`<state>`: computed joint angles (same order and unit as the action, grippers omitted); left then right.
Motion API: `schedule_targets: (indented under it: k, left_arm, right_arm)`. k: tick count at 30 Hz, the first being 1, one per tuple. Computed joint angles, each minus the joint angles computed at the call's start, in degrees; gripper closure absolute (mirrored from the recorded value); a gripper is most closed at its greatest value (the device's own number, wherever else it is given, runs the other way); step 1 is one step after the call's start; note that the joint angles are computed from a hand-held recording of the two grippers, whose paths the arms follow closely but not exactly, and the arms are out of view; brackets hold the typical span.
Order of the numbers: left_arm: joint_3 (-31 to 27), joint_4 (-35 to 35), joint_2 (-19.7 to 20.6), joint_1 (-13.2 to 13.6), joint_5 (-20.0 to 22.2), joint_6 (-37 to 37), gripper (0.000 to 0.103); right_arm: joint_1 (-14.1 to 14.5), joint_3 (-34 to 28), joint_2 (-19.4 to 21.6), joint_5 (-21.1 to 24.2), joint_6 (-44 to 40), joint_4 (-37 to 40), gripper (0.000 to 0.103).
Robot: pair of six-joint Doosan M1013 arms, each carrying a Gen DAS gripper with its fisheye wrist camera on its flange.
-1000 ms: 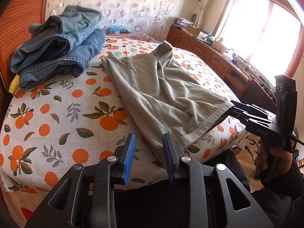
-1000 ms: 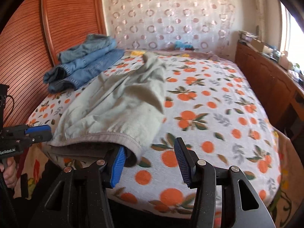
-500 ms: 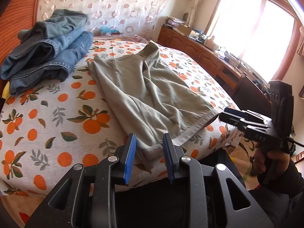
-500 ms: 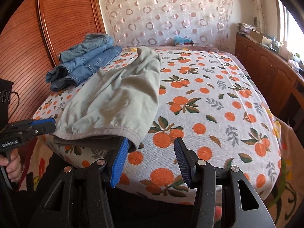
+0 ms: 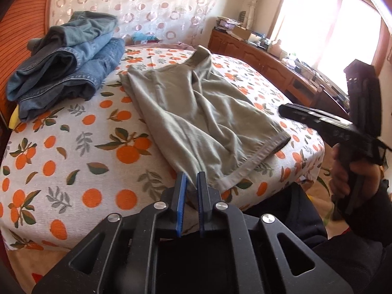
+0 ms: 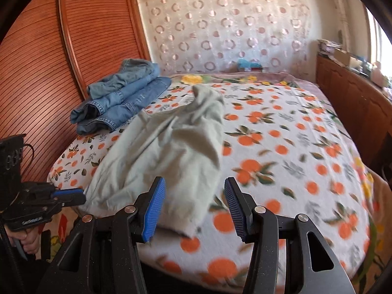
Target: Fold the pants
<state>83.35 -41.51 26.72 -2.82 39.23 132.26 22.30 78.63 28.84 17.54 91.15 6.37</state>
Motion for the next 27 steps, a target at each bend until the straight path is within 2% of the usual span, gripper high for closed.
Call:
schedule_targets:
  k: [3, 8, 12, 17, 22, 27]
  left_arm:
    - [-1.33, 0.87, 0.49, 0.35, -0.08, -2.3, 0.084]
    - [-4.18, 1.17, 1.67, 0.54, -1.42, -1.83, 0.071]
    - [-8.93, 3.73, 4.47, 0.17, -2.28, -2.4, 0.071]
    - [-16.09, 10.54, 8.94, -0.66, -1.95, -7.29, 0.071]
    - [-23.16, 15.21, 13.37, -1.21, 1.08, -12.0, 0.071]
    - [-27.7, 18.7, 16.2, -1.83, 3.94, -14.96, 0.074]
  right_arm:
    - [-0.39, -2.5, 2.21, 2.22, -6.69, 6.15, 0.051]
    - [-0.77, -4.16, 4.03, 6.1, -6.09, 6.15, 0.051]
    - [-0.49, -2.77, 3.72, 3.17, -6.36, 5.47, 0.051]
    - [-0.21, -1.85, 3.58, 1.26, -5.16, 4.72, 0.051]
    - [-0.45, -2.8, 3.66, 3.46, -4.29, 4.38, 0.051]
    - [-0.6, -3.87, 3.69, 2.89, -1.53, -0.08, 0.051]
